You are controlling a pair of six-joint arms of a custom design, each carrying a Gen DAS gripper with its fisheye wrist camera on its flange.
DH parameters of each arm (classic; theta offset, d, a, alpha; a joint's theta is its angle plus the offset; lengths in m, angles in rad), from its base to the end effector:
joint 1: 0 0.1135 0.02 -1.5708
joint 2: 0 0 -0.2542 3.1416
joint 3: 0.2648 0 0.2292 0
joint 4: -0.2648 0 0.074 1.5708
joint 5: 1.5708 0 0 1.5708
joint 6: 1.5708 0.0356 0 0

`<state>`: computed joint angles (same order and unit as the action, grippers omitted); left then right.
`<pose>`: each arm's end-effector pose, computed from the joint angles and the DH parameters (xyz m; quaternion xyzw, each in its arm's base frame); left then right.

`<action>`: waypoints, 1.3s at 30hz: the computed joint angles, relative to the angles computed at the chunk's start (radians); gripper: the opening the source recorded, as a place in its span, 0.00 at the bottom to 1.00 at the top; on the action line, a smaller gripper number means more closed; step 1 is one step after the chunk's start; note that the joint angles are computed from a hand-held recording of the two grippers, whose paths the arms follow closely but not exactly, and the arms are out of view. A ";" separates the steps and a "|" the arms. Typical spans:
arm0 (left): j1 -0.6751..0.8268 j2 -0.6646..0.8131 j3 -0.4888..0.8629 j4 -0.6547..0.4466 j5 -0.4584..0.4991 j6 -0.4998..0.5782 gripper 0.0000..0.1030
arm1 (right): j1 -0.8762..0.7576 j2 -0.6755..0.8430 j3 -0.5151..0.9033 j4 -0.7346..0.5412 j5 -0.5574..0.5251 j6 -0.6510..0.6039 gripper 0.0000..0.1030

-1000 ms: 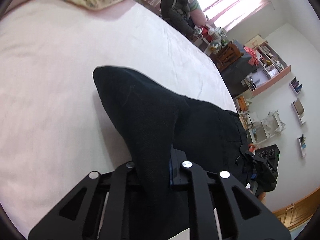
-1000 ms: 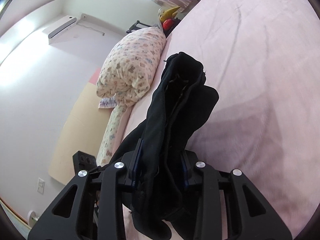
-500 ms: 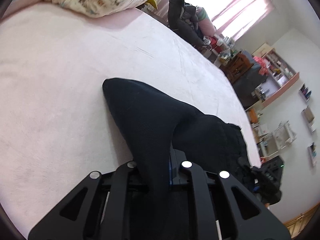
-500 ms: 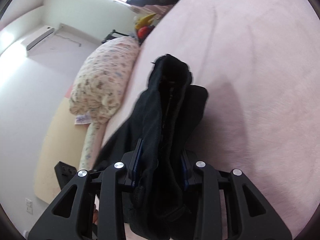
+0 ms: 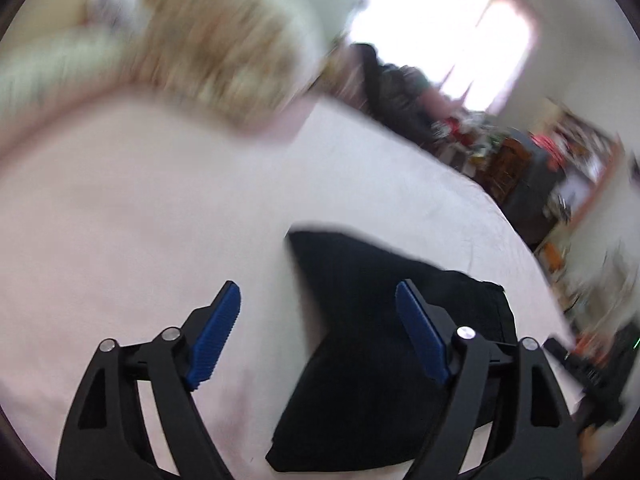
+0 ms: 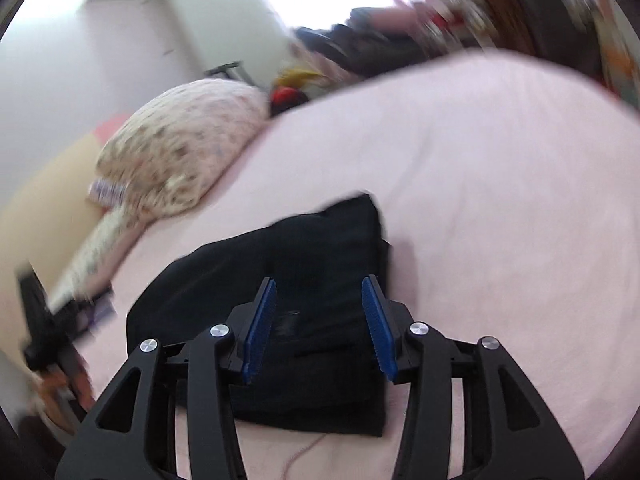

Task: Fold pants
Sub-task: 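Open both tools and pull them back from the folded trousers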

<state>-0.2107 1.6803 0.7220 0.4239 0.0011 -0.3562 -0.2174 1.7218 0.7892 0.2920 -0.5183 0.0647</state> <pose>0.3113 -0.0666 0.1638 -0.0629 0.8664 -0.1390 0.4754 0.3185 -0.0523 0.1602 0.0077 0.8715 0.1953 0.4497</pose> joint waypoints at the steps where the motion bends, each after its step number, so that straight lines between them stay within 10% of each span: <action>1: -0.037 -0.023 -0.020 0.041 -0.034 0.045 0.89 | 0.029 -0.034 -0.031 0.008 0.036 -0.037 0.46; 3: -0.118 -0.047 -0.046 0.087 -0.048 0.122 0.92 | 0.098 -0.074 -0.078 0.025 0.103 -0.094 0.46; 12: -0.159 0.323 0.339 -0.388 -0.033 0.002 0.90 | 0.201 0.098 -0.043 -0.006 0.279 -0.086 0.46; 17: -0.191 0.353 0.312 -0.325 -0.103 0.035 0.96 | 0.224 0.093 -0.081 0.046 0.310 -0.099 0.64; 28: -0.329 -0.042 -0.129 -0.124 -0.361 0.024 0.98 | 0.276 -0.202 -0.335 0.130 0.327 -0.063 0.82; 39: -0.513 -0.322 -0.328 -0.306 -0.625 -0.170 0.98 | 0.464 -0.533 -0.616 0.183 0.566 0.018 0.94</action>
<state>-0.7237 1.3586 0.3935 0.1179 -0.6242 -0.5262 0.2471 1.1888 0.1731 0.4749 0.0481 0.0825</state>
